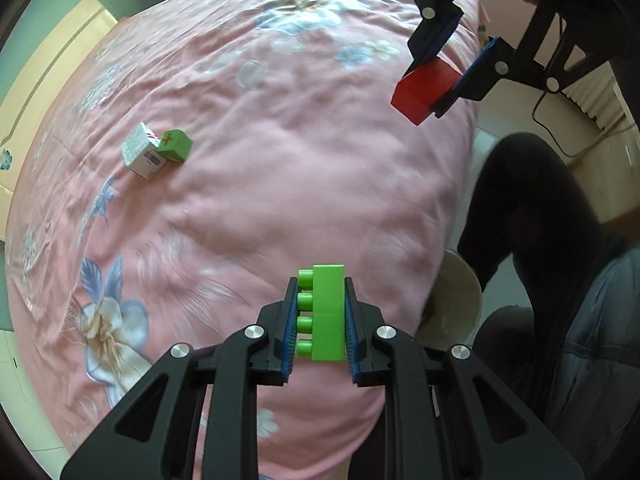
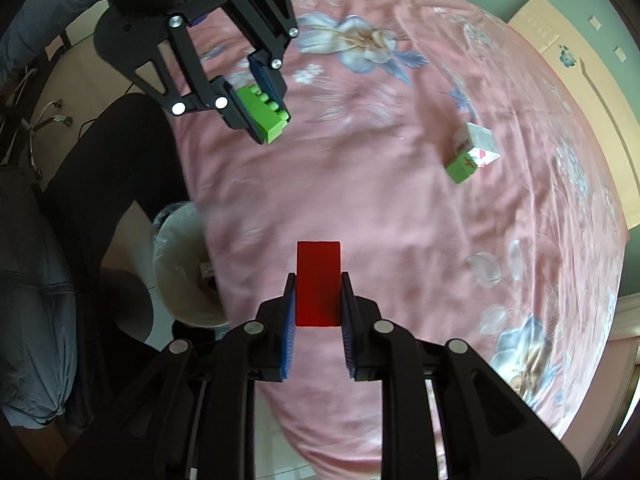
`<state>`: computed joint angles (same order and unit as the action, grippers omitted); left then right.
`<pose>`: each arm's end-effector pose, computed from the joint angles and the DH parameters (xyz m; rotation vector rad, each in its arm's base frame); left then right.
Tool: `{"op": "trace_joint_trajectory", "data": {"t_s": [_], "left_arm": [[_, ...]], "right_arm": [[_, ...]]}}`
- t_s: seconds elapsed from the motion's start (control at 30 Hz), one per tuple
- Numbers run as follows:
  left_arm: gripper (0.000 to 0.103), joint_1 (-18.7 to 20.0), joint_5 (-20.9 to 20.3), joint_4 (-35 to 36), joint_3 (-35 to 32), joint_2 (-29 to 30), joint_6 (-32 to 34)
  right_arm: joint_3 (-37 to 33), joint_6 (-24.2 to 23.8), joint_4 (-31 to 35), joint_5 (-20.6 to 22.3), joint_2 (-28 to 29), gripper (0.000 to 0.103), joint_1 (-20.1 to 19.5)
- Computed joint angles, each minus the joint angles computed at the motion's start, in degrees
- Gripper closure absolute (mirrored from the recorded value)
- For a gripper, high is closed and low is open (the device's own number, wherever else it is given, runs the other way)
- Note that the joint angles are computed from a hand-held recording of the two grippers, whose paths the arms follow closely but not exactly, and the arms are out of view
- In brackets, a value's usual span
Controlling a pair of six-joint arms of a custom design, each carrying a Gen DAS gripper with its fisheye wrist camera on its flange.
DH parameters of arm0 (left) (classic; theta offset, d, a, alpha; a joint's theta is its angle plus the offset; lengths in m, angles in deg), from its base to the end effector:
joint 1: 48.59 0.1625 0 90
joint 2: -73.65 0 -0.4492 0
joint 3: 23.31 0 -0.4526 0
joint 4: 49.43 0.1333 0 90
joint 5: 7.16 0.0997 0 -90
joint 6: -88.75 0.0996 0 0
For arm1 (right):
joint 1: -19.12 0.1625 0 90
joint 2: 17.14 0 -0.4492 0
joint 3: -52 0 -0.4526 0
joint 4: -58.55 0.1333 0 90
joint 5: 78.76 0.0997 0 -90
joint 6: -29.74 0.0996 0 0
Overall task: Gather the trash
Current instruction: 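Carry the green brick and red block in both tools over the trash bin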
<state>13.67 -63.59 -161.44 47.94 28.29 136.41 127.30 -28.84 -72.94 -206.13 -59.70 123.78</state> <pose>-0.2134 -0.8105 0.1950 1.5907 2.0153 0.2196 0.2785 -0.7769 0.1585 1.4270 -2.0276 -0.1376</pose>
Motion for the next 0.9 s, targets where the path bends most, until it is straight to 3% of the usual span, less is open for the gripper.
{"op": "trace_joint_trajectory", "data": {"t_s": [0.43, 0.9], "left_arm": [[0.080, -0.8, -0.6, -4.7, 13.3, -7.5, 2.6], [0.080, -0.7, -2.2, -7.8, 21.6, -11.5, 3.0]], "right_arm": [[12.8, 1.6, -5.4, -1.0, -4.5, 0.082, 1.8], [19.1, 2.4, -7.8, -1.6, -4.8, 0.082, 2.9]]}}
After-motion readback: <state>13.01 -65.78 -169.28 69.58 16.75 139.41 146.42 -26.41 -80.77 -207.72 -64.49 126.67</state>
